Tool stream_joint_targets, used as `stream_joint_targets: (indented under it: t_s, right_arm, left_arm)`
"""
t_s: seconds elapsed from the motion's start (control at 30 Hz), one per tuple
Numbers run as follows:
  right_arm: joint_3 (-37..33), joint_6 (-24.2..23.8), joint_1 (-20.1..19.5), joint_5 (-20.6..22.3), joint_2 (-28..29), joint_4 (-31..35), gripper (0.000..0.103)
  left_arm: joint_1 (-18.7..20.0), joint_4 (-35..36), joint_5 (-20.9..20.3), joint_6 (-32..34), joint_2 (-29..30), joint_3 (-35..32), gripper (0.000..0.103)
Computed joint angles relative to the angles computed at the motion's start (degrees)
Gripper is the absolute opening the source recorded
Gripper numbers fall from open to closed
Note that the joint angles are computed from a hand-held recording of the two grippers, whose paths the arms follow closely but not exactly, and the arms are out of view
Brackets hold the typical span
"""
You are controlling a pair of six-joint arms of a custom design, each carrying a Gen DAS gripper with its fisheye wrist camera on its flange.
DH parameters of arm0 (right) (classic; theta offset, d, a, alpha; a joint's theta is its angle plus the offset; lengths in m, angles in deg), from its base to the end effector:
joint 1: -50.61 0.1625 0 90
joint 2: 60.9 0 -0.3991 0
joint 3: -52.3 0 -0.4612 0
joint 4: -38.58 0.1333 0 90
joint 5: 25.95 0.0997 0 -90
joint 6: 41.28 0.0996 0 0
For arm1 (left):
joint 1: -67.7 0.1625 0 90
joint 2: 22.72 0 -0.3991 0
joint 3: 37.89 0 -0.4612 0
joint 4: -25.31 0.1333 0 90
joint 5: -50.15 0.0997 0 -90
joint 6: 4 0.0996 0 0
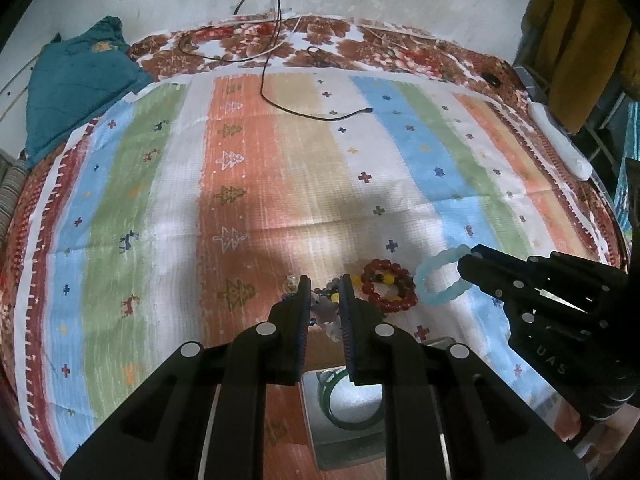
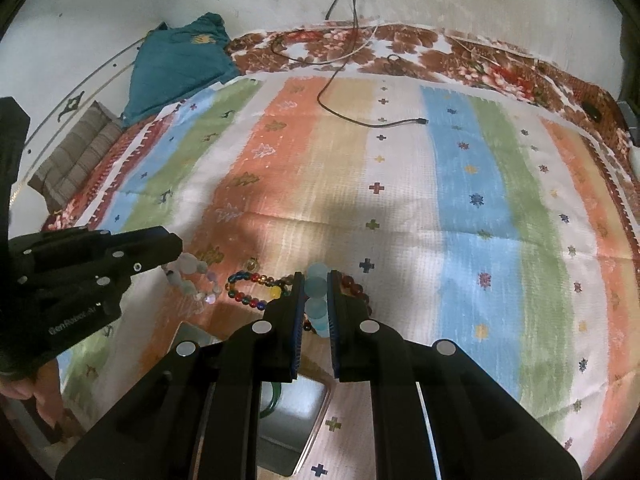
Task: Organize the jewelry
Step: 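Carry both bracelets with both grippers over the silver tin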
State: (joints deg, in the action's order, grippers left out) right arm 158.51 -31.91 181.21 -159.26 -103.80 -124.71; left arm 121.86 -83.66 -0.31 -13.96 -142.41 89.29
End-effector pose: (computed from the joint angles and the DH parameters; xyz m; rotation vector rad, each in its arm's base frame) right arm 0.4465 -0.4211 -0.0320 0.5798 -2.3911 0.6070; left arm -0.0587 -0.4172 0.3937 0.4754 2.4754 -0.5856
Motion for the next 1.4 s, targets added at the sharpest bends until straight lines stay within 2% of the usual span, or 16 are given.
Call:
stream_joint_targets:
  t_s: [0.53, 1.4]
  right_arm:
    - [2.7, 0.8, 2.2, 1.0, -1.7, -1.5, 0.012]
    - [5.7, 2.3, 4.7, 2.0, -3.4, -2.0, 0.012]
  left_arm:
    - [-4.5, 5.1, 0.3, -2.2, -7.7, 2.5, 0.014]
    - [-8.8, 11.2, 0.8, -6.1, -14.4, 5.0, 0.014]
